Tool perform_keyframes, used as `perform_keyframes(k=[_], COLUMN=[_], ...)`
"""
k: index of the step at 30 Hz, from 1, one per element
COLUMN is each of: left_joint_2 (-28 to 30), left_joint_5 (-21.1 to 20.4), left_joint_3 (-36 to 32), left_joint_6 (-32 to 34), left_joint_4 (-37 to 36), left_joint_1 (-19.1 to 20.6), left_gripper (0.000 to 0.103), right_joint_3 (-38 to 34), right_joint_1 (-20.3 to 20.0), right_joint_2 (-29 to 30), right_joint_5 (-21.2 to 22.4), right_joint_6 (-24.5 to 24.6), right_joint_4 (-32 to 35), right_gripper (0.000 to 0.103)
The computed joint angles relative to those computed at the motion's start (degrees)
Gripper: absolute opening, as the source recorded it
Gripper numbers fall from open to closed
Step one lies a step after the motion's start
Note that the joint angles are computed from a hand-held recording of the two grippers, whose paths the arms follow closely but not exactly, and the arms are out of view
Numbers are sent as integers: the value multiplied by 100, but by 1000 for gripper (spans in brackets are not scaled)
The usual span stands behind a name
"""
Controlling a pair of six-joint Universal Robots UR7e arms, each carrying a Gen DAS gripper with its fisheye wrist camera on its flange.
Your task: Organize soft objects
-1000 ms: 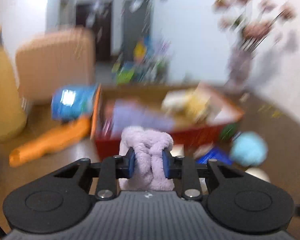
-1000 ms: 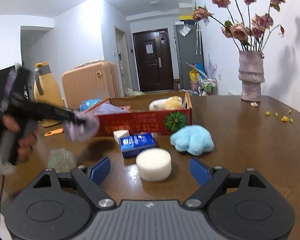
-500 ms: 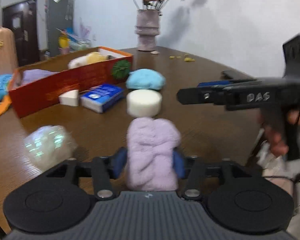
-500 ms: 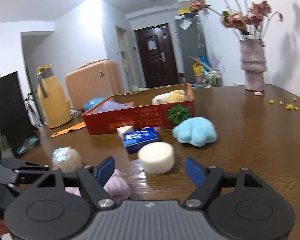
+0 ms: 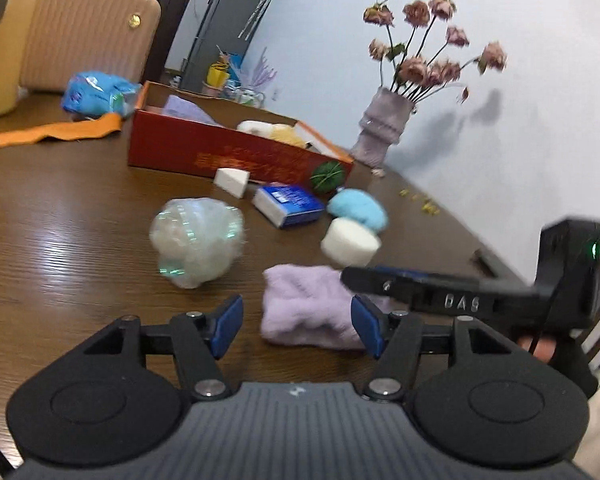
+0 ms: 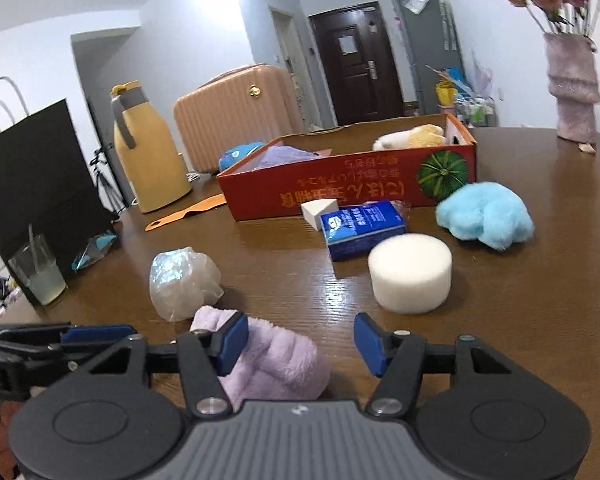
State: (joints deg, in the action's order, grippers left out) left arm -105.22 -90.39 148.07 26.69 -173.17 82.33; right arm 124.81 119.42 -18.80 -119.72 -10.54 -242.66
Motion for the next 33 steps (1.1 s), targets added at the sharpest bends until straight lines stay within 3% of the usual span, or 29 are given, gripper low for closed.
perform_keyframes(k=[6, 11, 12, 14, 15, 17, 19, 22, 24, 27, 29, 33], left_joint_2=[561, 996, 990, 961, 945, 890, 772, 676, 807, 1435, 2124, 3583], left_joint_5=[215, 481, 430, 319, 356, 376, 285, 93, -21, 55, 425, 918], left_joint_3=[-174, -198, -202, -211, -176, -117, -131, -324, -668, -1678, -2457, -4377], left_joint_6=[-421, -646, -650, -575, -572, -519, -589, -570, -443, -424, -264, -744], left_joint_4=[-158, -429, -390, -303, -357, -406, -307, -209, -191, 98, 79, 965], left_joint_1=[-173, -225, -194, -139, -158, -204, -262, -453, -625, -883, -1032, -927], left_gripper=[60, 56, 48, 30, 25, 18, 16, 16, 16, 16, 16, 16], right_joint_3=[271, 305, 287, 254, 255, 205, 107, 77, -47, -605, -1278, -3237], right_joint_1=[246, 221, 204, 134, 66, 33, 108, 121, 112, 57, -67, -415], right_joint_2=[-35, 68, 95, 172, 174, 199, 199, -1, -243, -683, -862, -621], right_joint_5=[-266, -339, -337, -228, -91, 16, -122, 11, 126, 226, 279, 50], right_joint_6=[140, 608, 658, 673, 687, 712, 542, 431, 97, -848, -1485, -2109], right_joint_4=[-588, -442, -382, -401, -382, -407, -348, -362, -295, 276, 901, 2763], right_gripper=[60, 60, 58, 42, 28, 24, 20, 19, 19, 19, 19, 18])
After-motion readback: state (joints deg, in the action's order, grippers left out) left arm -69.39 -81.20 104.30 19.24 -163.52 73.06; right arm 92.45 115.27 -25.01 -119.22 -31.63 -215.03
